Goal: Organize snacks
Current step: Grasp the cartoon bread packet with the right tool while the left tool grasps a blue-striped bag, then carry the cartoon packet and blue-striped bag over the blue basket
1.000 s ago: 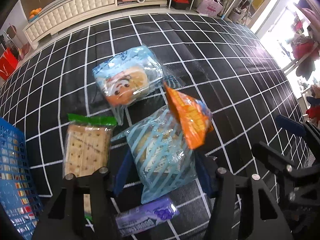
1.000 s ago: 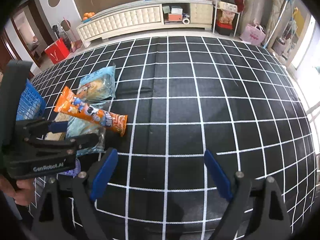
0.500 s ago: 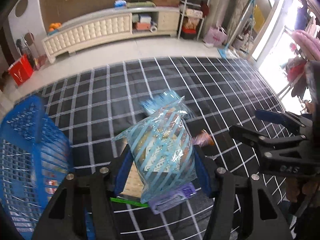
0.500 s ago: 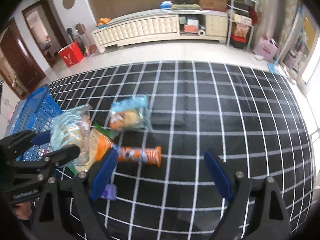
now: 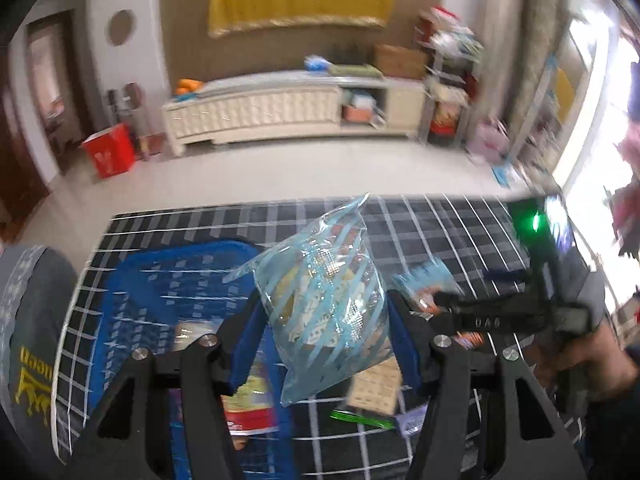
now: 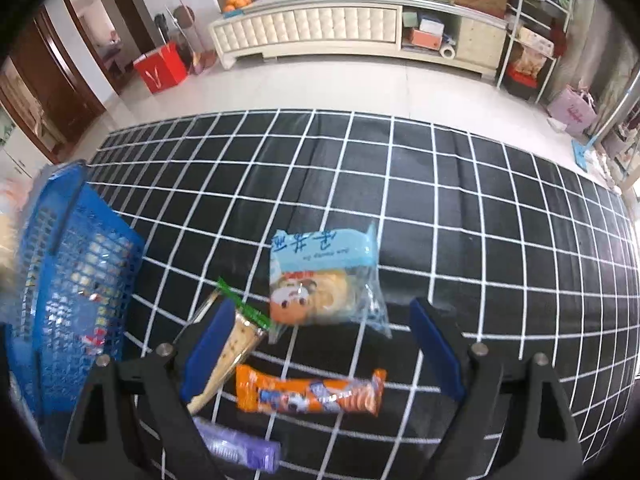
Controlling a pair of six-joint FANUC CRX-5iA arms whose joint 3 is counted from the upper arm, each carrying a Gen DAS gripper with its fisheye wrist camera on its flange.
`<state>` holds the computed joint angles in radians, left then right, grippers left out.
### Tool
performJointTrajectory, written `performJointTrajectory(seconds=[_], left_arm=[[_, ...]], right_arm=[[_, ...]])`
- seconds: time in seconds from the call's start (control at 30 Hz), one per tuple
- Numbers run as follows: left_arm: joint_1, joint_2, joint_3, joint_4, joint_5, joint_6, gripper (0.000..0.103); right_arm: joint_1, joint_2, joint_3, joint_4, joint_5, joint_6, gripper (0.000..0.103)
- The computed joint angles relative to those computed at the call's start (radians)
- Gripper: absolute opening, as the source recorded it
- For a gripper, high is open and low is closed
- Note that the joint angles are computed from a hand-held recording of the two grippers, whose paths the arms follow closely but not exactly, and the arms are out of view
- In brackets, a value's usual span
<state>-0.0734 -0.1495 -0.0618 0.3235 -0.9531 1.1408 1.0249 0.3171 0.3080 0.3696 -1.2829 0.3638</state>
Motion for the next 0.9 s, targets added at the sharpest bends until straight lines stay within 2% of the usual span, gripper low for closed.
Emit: performJointTrajectory(seconds=[0.07, 0.27, 0.37, 0.43, 0.53, 0.67, 0.9], left_arm=[[0.042, -0.01, -0.007, 0.02, 0.013, -0.007, 0.056], [0.123, 0.034, 0.046, -0.078, -0.036, 0.082, 0.056], [0.161, 0.054, 0.035, -0.087, -0.042, 0.105, 0.056], [0.164, 0.09, 0.074, -0.117, -0.094, 0.119, 0.056], [0.152, 0.136, 0.098, -0.15, -0.125, 0.116, 0.056], [0.149, 0.194, 0.124, -0.13, -0.173, 0.109, 0.057], [0.146, 0.266, 0.188, -0.156, -0.258, 0.183, 0.058]], right_arm=[[-0.005, 0.032, 0.032, -0.009, -0.017, 0.001, 0.091], [-0.01, 0.097, 0.098, -0.02, -0.059, 0.029, 0.091], [-0.019, 0.123, 0.125, -0.031, -0.081, 0.047, 0.091], [-0.019, 0.139, 0.138, -0.02, -0.103, 0.043, 0.091], [-0.019, 0.162, 0.154, -0.001, -0.12, 0.044, 0.091], [-0.029, 0.197, 0.19, 0.001, -0.136, 0.047, 0.091], [-0.055, 0.23, 0.24, -0.013, -0.182, 0.076, 0.094]])
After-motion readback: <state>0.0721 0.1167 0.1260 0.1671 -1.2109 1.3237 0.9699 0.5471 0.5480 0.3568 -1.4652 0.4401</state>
